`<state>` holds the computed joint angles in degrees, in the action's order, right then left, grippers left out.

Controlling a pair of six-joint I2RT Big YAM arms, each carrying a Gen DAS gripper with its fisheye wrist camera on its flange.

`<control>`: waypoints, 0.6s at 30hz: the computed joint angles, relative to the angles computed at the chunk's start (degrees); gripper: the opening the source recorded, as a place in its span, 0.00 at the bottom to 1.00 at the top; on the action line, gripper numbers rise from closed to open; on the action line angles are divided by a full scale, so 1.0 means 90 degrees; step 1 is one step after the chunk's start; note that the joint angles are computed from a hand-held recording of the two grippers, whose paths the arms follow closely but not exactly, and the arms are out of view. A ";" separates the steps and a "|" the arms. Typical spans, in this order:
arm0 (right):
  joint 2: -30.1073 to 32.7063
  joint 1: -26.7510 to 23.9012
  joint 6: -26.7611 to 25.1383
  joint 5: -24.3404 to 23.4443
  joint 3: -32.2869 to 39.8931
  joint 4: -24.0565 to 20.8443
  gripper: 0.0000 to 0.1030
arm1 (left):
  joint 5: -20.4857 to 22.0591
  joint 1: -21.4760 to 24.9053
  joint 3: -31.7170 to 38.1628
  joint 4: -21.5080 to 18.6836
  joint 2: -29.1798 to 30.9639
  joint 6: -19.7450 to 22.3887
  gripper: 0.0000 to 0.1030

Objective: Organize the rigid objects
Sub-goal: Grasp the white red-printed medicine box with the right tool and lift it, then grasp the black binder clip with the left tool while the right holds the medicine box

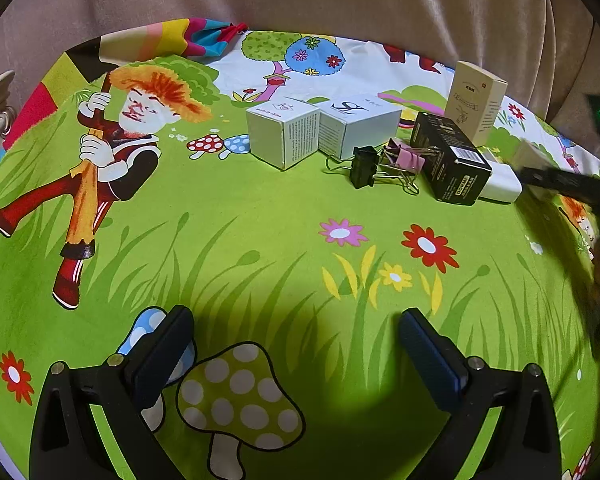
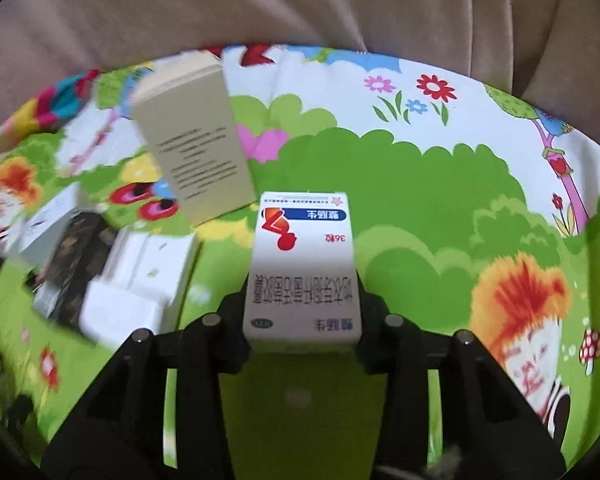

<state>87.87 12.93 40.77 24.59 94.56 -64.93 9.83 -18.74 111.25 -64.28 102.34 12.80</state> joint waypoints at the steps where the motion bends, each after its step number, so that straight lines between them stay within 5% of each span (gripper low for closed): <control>1: -0.0249 0.0154 -0.0048 0.0070 -0.0234 0.0073 0.43 | -0.0007 -0.0003 0.0007 -0.0005 0.0004 -0.0003 1.00; 10: -0.1274 0.1556 0.0460 0.0635 -0.1292 -0.0722 0.43 | -0.0343 -0.0146 0.0401 -0.0184 0.0266 -0.0429 1.00; 18: -0.1253 0.1491 0.0591 0.0658 -0.1311 -0.0624 0.44 | -0.0712 -0.0410 0.3206 -0.1317 0.2041 -0.1113 1.00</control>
